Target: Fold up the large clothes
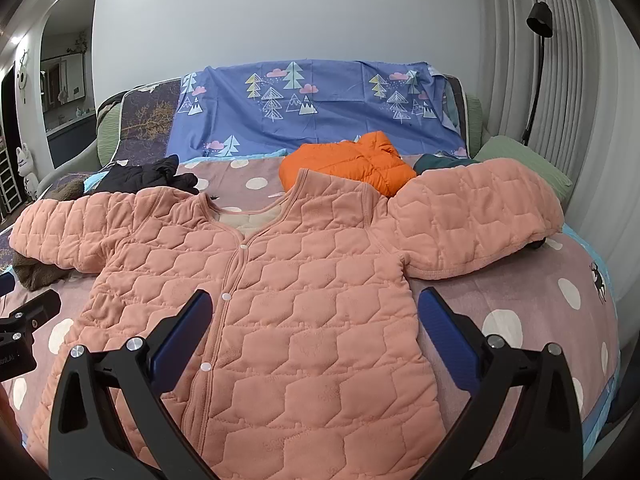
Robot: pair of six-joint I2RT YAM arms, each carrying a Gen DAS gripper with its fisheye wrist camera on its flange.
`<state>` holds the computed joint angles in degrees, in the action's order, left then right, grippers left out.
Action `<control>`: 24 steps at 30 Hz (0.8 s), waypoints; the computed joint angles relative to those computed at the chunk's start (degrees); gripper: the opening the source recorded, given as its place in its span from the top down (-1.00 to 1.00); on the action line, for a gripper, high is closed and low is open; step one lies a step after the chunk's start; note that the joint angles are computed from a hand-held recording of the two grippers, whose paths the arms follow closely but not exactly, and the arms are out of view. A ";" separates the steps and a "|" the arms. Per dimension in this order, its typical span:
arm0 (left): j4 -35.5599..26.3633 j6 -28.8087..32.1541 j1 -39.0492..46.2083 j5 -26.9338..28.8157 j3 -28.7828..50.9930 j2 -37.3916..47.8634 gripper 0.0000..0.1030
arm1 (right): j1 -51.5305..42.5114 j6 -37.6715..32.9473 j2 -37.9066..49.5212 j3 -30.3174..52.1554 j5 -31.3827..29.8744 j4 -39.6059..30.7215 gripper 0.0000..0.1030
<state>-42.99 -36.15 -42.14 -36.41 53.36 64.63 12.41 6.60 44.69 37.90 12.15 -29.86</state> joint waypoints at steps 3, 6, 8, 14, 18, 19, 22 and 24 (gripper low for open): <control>0.29 -0.11 0.05 -0.26 -0.27 0.02 -0.96 | 0.10 0.02 0.01 0.13 0.13 -0.17 -0.97; 0.56 -0.04 0.39 -0.23 -0.48 0.27 -0.96 | -0.30 -0.22 -0.18 -0.05 0.37 0.04 -0.97; 0.65 0.16 0.70 -0.28 -0.64 0.38 -0.96 | 0.30 0.37 -0.32 -0.43 1.29 0.13 -0.97; 3.28 0.76 1.04 -1.32 -2.67 -0.69 -0.96 | 1.01 1.18 1.05 -0.46 1.59 0.98 -0.97; 6.22 2.05 3.86 2.13 -5.38 -3.18 -0.96 | 2.15 1.79 0.91 -0.91 2.55 0.85 -0.97; 7.08 2.87 4.92 3.93 -6.00 -3.89 -0.96 | 2.27 1.96 0.88 -1.09 2.66 0.91 -0.97; 7.19 3.97 5.98 5.31 -6.78 -4.97 -0.96 | 2.47 2.56 0.87 -1.51 3.10 1.31 -0.97; 7.87 5.14 6.52 6.53 -7.47 -5.75 -0.96 | 2.34 2.89 0.84 -1.68 2.88 1.42 -0.97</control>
